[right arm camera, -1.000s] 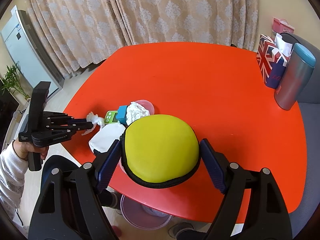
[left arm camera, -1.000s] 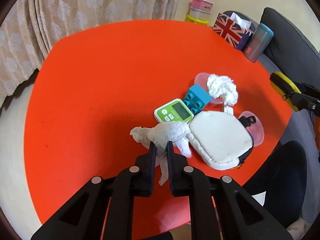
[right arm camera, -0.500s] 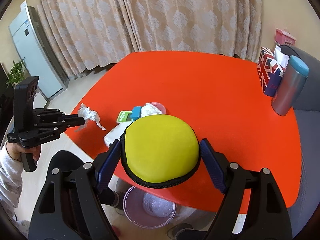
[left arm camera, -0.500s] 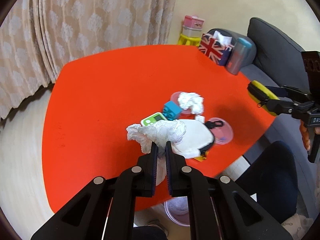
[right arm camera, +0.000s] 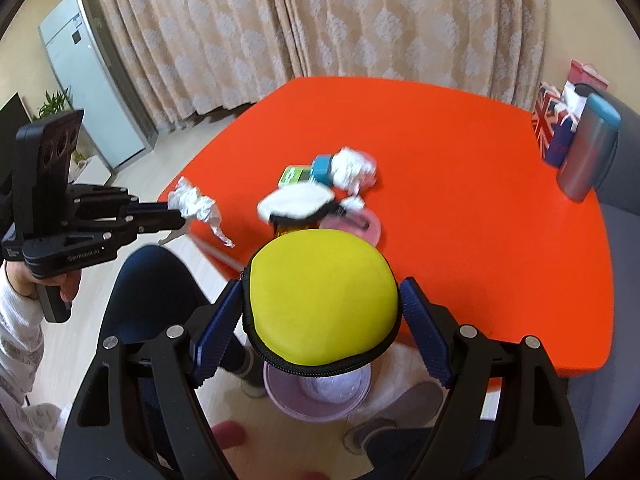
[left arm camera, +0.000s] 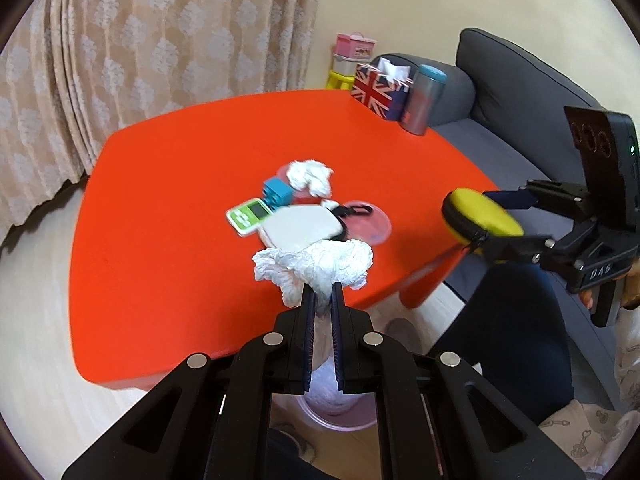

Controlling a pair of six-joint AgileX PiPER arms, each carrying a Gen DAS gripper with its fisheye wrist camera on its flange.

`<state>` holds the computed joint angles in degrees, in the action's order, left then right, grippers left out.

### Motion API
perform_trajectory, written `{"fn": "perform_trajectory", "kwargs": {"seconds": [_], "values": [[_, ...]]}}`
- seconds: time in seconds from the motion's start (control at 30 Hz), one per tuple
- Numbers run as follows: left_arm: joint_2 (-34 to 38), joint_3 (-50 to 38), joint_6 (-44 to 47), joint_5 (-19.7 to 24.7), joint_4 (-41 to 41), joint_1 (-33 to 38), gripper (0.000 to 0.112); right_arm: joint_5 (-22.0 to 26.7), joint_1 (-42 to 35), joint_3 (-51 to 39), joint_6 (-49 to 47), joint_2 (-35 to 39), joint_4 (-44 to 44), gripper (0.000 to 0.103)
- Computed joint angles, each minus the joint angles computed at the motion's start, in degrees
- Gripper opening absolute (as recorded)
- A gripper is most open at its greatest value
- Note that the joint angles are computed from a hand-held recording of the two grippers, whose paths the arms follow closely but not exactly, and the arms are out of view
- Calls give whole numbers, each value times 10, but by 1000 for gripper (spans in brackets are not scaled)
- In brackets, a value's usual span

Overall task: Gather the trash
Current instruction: 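Drop the yellow case into the pink wastebasket with the right tool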

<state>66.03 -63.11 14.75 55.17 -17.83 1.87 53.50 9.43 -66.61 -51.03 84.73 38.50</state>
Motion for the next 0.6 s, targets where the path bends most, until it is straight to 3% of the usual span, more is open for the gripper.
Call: {"fn": "perform_trajectory", "kwargs": {"seconds": [0.33, 0.4, 0.5, 0.6], "values": [[-39, 67, -27, -18, 1, -41, 8, -24, 11, 98, -36, -16, 9, 79], [-45, 76, -29, -20, 1, -43, 8, -24, 15, 106, -42, -13, 13, 82], [-50, 82, -36, -21, 3, -47, 8, -32, 20, 111, -39, -13, 16, 94], [-49, 81, -40, -22, 7, -52, 8, -33, 19, 105, -28, -12, 14, 95]]}}
